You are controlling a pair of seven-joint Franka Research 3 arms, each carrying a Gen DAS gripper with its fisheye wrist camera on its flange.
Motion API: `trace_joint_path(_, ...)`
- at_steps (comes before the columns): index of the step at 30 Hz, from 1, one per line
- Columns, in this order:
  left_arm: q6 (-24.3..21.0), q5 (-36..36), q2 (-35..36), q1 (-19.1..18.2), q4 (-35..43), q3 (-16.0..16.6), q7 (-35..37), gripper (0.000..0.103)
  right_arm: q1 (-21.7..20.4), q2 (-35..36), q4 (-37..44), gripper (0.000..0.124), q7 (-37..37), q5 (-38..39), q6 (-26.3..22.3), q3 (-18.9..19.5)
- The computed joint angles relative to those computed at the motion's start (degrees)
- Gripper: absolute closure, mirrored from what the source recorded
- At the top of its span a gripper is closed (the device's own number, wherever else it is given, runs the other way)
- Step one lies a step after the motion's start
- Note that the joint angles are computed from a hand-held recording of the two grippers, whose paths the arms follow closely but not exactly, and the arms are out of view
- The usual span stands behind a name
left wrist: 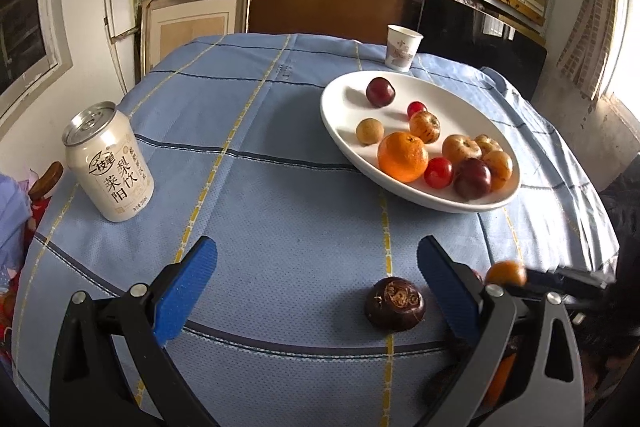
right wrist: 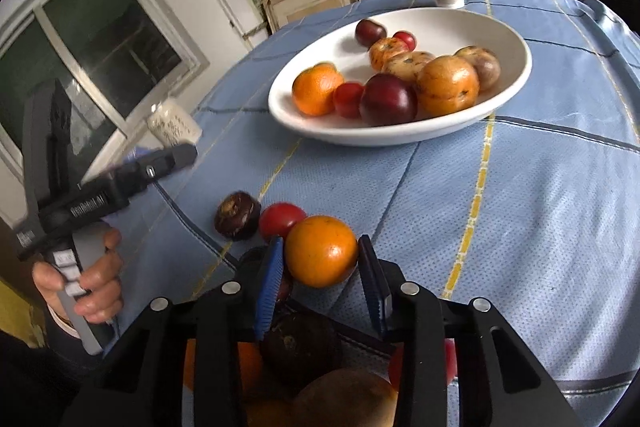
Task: Organize fruits
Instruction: 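Grasp the tangerine with the right tool, moving back over the fruit cluster, then grasp the dark brown fruit with the left tool while the right tool holds the tangerine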
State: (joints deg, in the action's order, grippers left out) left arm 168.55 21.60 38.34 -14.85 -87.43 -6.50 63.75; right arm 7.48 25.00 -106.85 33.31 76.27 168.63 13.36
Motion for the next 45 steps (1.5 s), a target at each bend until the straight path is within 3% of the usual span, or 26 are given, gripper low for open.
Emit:
trace_joint_path(4, -0.17, -2.4, 0.18, 5.21, -1.24, -7.93, 11.27, 0.005, -1.11, -1.37, -0.35, 0.086, -6.1, 7.82, 2.43, 0.73)
trace_joint_path(8, 1.68, -2.33, -0.42, 3.51, -2.94, -6.91, 14.94, 0.005, -0.43, -2.28, -0.77, 0.086, -7.67, 11.84, 1.7, -1.15)
trace_joint_path(13, -1.1, -5.71, 0.75, 5.46, -1.91, -10.19, 20.88, 0.03, 0.79, -3.48, -1.96, 0.086, -8.96, 14.12, 0.88, -2.9)
trace_joint_path(17, -2.85, -9.44, 1.12, 7.77, -1.93, -13.04, 25.85, 0.039, 1.67, -4.19, -2.67, 0.086, -10.08, 15.94, 0.42, -4.01)
trace_joint_path(22, -4.37, -10.59, 1.3, 6.25, -1.59, -11.47, 28.48, 0.05, 2.28, -4.54, -3.05, 0.086, -9.81, 16.59, -0.31, -5.05)
trace_joint_path(32, -5.77, -9.0, 2.28, 2.32, -0.11, -7.59, 28.19, 0.051, 2.72, -4.87, -3.35, 0.086, -10.37, 16.97, -0.54, -5.47)
trace_joint_path(38, -5.48, -8.42, 2.69, 2.07, 0.33, -7.27, 27.13, 0.052, 3.06, -4.92, -3.27, 0.086, -10.93, 17.49, 0.06, -5.63)
trace_joint_path(40, -5.48, -8.43, 2.85, 2.41, 0.37, -7.82, 27.7, 0.06, 3.16, -5.08, -3.37, 0.086, -11.24, 17.89, 0.24, -5.69)
trace_joint_path(45, -4.89, -6.62, 2.55, 0.79, -0.02, -5.98, 26.48, 0.061, 3.47, -5.03, -3.37, 0.086, -11.36, 18.03, 0.86, -5.92)
